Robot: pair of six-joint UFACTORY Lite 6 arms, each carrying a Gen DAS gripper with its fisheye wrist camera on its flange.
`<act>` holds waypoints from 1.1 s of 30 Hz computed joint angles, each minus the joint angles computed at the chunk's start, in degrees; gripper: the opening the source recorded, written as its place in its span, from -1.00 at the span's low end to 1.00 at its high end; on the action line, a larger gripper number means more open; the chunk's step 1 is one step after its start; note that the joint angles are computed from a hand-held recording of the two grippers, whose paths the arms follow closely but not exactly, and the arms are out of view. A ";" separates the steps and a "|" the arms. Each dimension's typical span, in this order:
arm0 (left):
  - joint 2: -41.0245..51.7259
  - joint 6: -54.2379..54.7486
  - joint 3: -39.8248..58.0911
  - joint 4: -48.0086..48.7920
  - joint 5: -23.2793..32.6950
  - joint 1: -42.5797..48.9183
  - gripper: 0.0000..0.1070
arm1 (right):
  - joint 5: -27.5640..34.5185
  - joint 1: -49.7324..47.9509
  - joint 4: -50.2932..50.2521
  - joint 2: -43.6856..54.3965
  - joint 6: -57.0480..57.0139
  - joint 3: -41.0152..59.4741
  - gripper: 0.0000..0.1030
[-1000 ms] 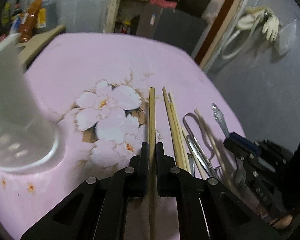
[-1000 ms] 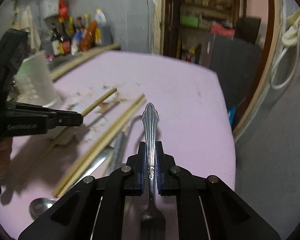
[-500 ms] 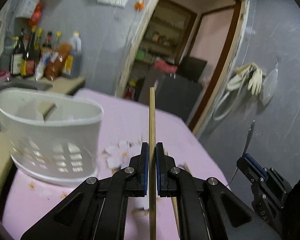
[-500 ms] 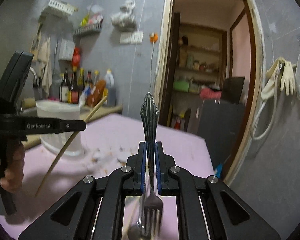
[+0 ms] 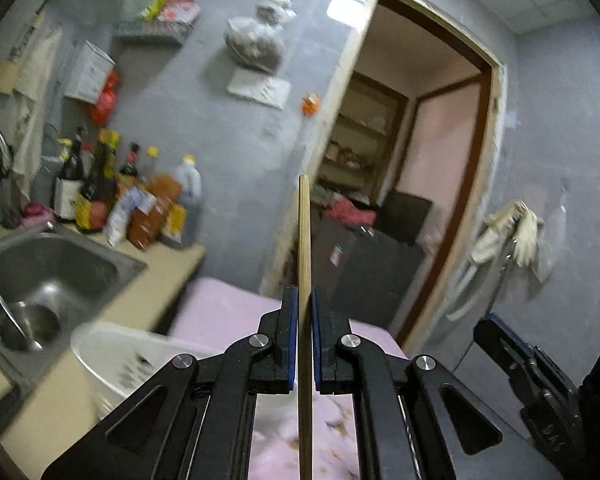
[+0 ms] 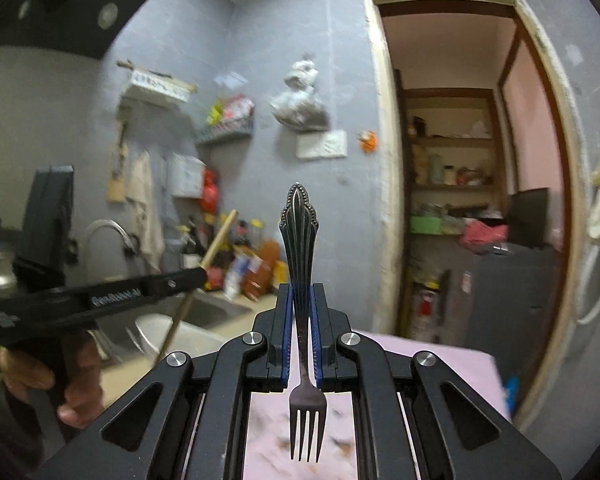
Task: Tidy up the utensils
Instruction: 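Lift the fork with the right tool and the chopstick with the left tool toward the white caddy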
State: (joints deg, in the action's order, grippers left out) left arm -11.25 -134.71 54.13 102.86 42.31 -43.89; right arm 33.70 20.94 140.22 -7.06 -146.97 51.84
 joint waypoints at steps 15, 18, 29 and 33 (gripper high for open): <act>-6.64 -21.95 -6.82 27.70 -7.95 27.88 -0.92 | -1.72 13.66 15.27 22.66 -4.75 25.56 -0.89; -4.42 -23.73 -7.23 28.69 -4.66 29.65 -0.92 | -1.24 14.36 19.66 25.32 -8.77 26.09 -0.89; 4.55 -28.48 -9.55 30.58 2.65 27.11 -0.92 | -1.08 15.05 24.11 32.98 -13.72 28.48 -0.89; 5.08 -29.41 -11.29 28.86 4.28 25.13 -0.91 | -1.14 15.03 23.48 33.36 -13.23 27.55 -0.89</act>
